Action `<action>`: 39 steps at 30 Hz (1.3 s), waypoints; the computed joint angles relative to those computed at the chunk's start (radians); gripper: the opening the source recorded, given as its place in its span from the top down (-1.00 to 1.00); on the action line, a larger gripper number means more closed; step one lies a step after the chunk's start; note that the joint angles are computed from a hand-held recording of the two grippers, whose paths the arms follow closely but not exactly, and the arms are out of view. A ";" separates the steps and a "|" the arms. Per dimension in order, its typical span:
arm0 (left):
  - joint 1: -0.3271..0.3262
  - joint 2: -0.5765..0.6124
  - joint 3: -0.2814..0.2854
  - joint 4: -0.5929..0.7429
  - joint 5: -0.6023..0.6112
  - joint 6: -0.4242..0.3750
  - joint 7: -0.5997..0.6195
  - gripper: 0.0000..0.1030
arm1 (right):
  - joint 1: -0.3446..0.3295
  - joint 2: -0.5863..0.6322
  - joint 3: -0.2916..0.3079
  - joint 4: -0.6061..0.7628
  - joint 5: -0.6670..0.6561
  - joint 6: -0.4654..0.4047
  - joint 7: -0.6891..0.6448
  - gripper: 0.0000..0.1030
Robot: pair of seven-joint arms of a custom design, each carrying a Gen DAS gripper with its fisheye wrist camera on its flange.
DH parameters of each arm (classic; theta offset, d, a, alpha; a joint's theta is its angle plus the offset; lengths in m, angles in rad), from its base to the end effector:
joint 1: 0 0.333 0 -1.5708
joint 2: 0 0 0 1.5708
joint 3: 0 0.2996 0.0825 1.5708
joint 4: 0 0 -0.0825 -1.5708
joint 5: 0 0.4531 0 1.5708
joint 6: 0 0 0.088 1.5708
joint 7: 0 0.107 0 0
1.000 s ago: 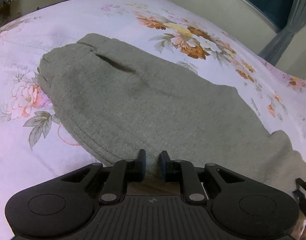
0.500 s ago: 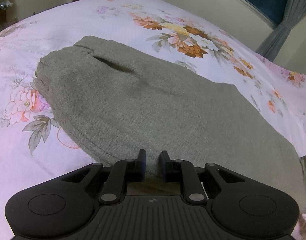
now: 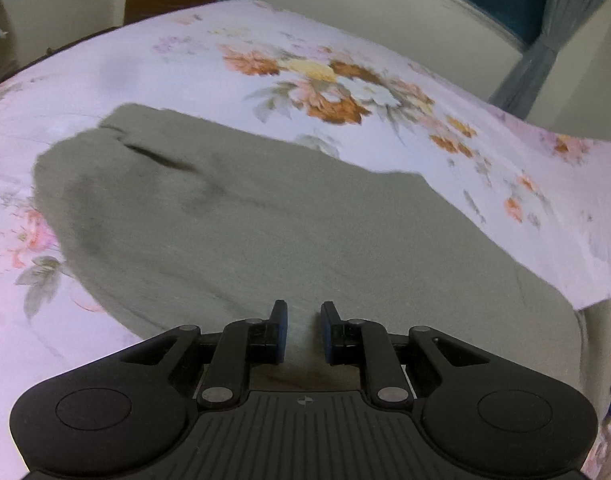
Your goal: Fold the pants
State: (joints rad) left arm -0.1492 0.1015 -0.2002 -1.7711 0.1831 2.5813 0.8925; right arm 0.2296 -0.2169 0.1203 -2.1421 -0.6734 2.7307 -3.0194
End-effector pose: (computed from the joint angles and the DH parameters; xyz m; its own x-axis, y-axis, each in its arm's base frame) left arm 0.6635 -0.2399 0.5440 0.1126 -0.9526 0.2827 -0.7571 -0.2665 -0.5965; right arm 0.5592 0.2333 0.5434 -0.4416 -0.6782 -0.5874 -0.4143 0.7349 -0.5370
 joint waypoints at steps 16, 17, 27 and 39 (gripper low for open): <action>-0.017 0.048 -0.006 0.044 0.057 -0.052 -0.018 0.67 | -0.028 0.242 -0.089 0.267 0.156 0.036 -0.249 0.68; -0.018 0.050 -0.006 0.046 0.061 -0.054 -0.018 0.67 | -0.027 0.252 -0.090 0.286 0.145 0.034 -0.255 0.79; -0.013 0.052 -0.007 0.037 0.052 -0.031 -0.005 0.67 | -0.036 0.010 -0.043 0.133 -0.423 -0.019 -0.020 0.85; -0.021 0.055 -0.005 0.045 0.089 -0.050 0.000 0.67 | -0.068 -0.108 -0.017 -0.108 -0.097 -0.073 -0.063 0.54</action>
State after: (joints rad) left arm -0.1704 0.1568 -0.2052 -1.7265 0.2723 2.5317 0.8923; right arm 0.1611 -0.3254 0.1029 -2.2502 -0.7706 2.6577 -3.0828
